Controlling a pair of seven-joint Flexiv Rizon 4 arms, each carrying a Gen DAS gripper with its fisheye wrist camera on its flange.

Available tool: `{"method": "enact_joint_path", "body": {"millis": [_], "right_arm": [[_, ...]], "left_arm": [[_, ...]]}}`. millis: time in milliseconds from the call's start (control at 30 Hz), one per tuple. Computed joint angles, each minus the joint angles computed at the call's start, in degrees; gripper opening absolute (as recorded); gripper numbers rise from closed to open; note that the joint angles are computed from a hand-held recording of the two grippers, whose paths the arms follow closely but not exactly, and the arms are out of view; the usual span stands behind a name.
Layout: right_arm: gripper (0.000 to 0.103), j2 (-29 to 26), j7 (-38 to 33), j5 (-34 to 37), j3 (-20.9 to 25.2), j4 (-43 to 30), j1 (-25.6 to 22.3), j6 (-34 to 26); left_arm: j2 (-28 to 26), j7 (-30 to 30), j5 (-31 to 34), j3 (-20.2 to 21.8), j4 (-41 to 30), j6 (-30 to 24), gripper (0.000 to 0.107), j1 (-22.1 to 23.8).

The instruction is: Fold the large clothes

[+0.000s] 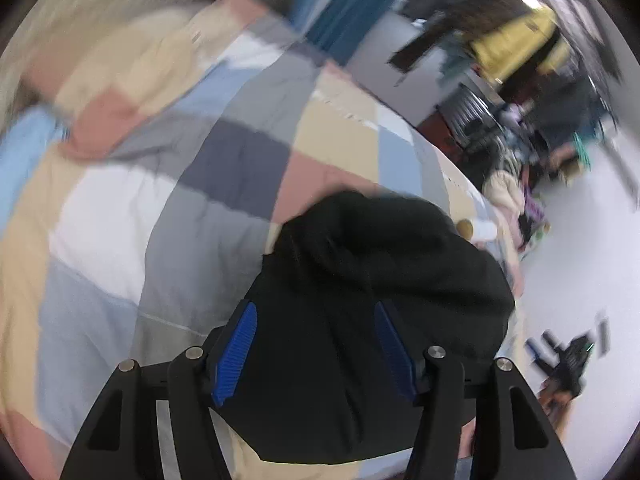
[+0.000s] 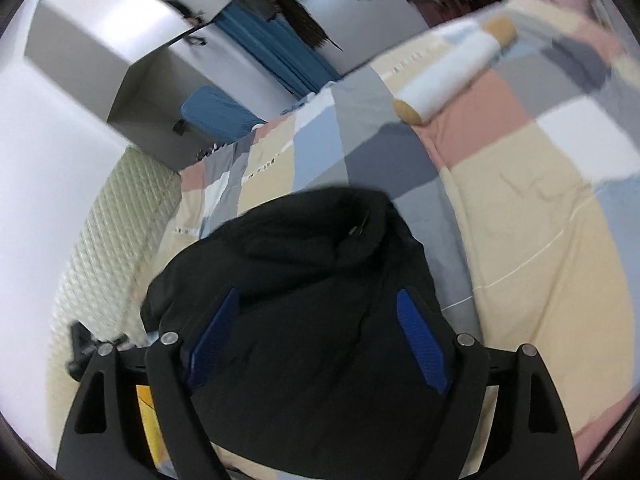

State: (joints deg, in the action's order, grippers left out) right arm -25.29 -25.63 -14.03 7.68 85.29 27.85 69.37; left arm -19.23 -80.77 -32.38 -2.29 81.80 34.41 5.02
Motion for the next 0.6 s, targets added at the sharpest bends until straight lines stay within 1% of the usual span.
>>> {"method": "enact_joint_path", "body": {"millis": [67, 133, 233, 333, 433, 467, 567, 600], "right_arm": [[0.082, -0.5, -0.2, -2.3, -0.7, -1.6, 1.6, -2.4], [0.082, -1.6, -0.1, -5.0, -1.5, -3.8, 3.6, -4.7], [0.082, -4.6, -0.1, -9.2, -3.1, -7.9, 6.7, -7.3], [0.082, -7.4, 0.2, -12.8, -4.9, -11.2, 9.1, -8.4], [0.082, -9.9, 2.8, -16.7, -7.8, -12.7, 11.4, -7.3], [0.082, -10.4, 3.7, -17.6, -8.5, -12.9, 11.9, -7.4], [0.082, -13.0, 3.6, -20.5, -9.8, -14.7, 13.1, -9.5], [0.082, -13.5, 3.6, -21.4, -10.3, -14.9, 13.4, -10.0]], "left_arm": [[1.2, 1.3, 2.2, -0.5, 1.1, 2.9, 0.061, -2.3], [1.3, 1.8, 4.4, -0.9, 1.0, 4.3, 0.061, -4.1], [-0.3, 1.3, 9.4, -1.6, -0.5, 8.0, 0.061, -7.9], [-2.4, 0.8, 13.4, -2.1, -1.4, 13.6, 0.061, -11.3], [-4.3, -1.3, 16.6, -1.7, -1.4, 19.4, 0.061, -13.8], [-5.2, -1.8, 18.1, -1.4, -1.8, 20.8, 0.061, -14.6], [-8.3, -5.0, 25.3, 1.3, -4.2, 24.4, 0.061, -17.7], [-9.0, -5.6, 26.6, 1.6, -4.8, 24.7, 0.061, -18.2]]}}
